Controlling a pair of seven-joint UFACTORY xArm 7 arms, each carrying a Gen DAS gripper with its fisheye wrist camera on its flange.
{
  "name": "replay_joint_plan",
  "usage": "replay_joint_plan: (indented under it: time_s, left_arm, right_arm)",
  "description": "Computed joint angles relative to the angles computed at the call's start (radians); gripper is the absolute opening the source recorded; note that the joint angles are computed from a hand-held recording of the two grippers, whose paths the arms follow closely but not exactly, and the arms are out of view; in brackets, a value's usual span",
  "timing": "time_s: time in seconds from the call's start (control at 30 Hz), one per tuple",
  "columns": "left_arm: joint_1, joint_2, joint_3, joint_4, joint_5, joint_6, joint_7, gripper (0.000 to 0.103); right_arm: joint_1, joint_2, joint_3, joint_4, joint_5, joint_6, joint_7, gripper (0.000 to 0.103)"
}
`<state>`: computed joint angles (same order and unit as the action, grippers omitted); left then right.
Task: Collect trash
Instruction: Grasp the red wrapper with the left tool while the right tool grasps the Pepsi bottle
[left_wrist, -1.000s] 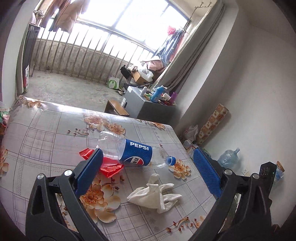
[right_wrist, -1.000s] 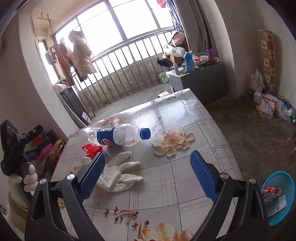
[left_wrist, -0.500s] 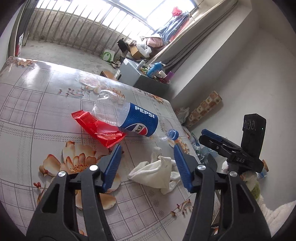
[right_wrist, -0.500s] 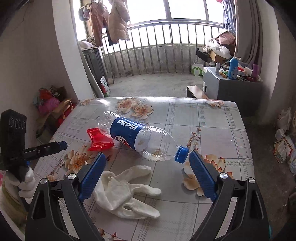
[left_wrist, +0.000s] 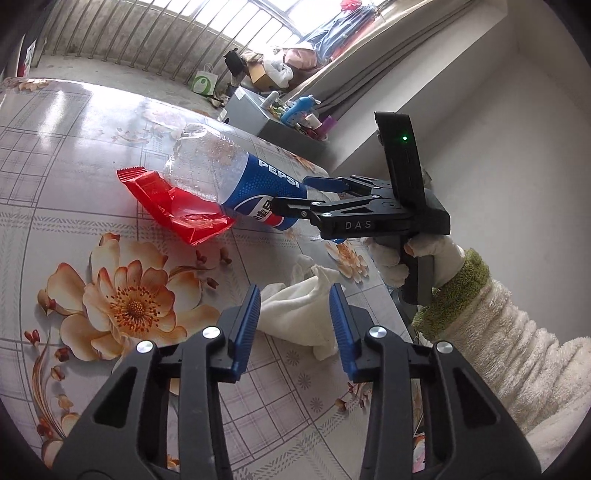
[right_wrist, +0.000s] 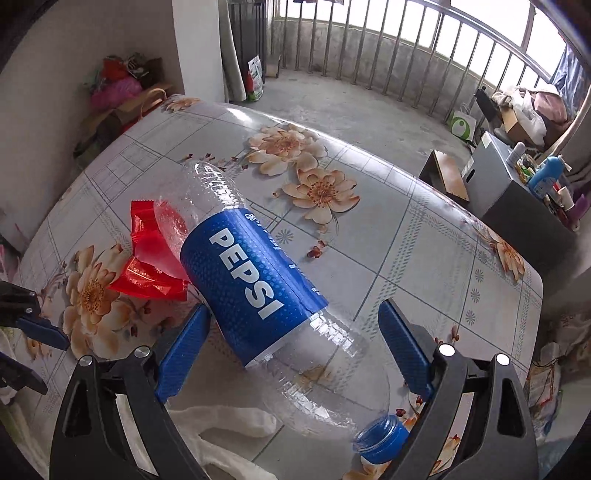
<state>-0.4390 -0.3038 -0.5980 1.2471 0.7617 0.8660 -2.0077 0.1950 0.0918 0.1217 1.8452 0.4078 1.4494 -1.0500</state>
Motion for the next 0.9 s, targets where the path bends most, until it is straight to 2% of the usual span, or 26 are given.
replay_joint_plan:
  time_s: [0.1,0.27,0.4,0.47,0.6,0.73,0.8,0.9]
  left_arm:
    - [-0.004,-0.001,-0.003,-0.002,-0.004,0.014,0.001,0.034]
    - [0.003,-0.038,0.001,-0.025,-0.019,0.041,-0.02,0.034]
    - [0.033,-0.113,0.01,-0.08,-0.068,0.043,-0.062,0.034]
    - [0.047,-0.165,0.033,-0.133,-0.111,-0.001,-0.081,0.035]
    - [0.091,-0.241,0.063,-0.236,-0.183,-0.125,-0.148,0.042]
    - [0.175,-0.298,0.06,-0.336,-0.212,-0.307,-0.242,0.047]
    - [0.216,-0.306,0.043,-0.349,-0.225,-0.341,-0.249,0.048]
    - [0.256,-0.3,0.018,-0.341,-0.263,-0.338,-0.225,0.047]
  right_arm:
    - [0.01,-0.015,0.002,-0.032,-0.049,-0.027,0.005,0.088]
    - [0.006,-0.069,-0.014,-0.105,-0.102,-0.078,0.011,0.072]
    - [-0.013,-0.098,-0.032,-0.134,-0.099,-0.07,0.035,0.071]
    - [-0.018,-0.113,-0.038,-0.151,-0.098,-0.073,0.043,0.071]
    - [-0.022,-0.135,-0.043,-0.179,-0.095,-0.078,0.078,0.071]
    - [-0.02,-0.15,-0.043,-0.197,-0.095,-0.075,0.112,0.071]
    - [-0.02,-0.15,-0.045,-0.194,-0.091,-0.063,0.129,0.071]
    - [-0.022,-0.155,-0.049,-0.196,-0.078,-0.046,0.155,0.071]
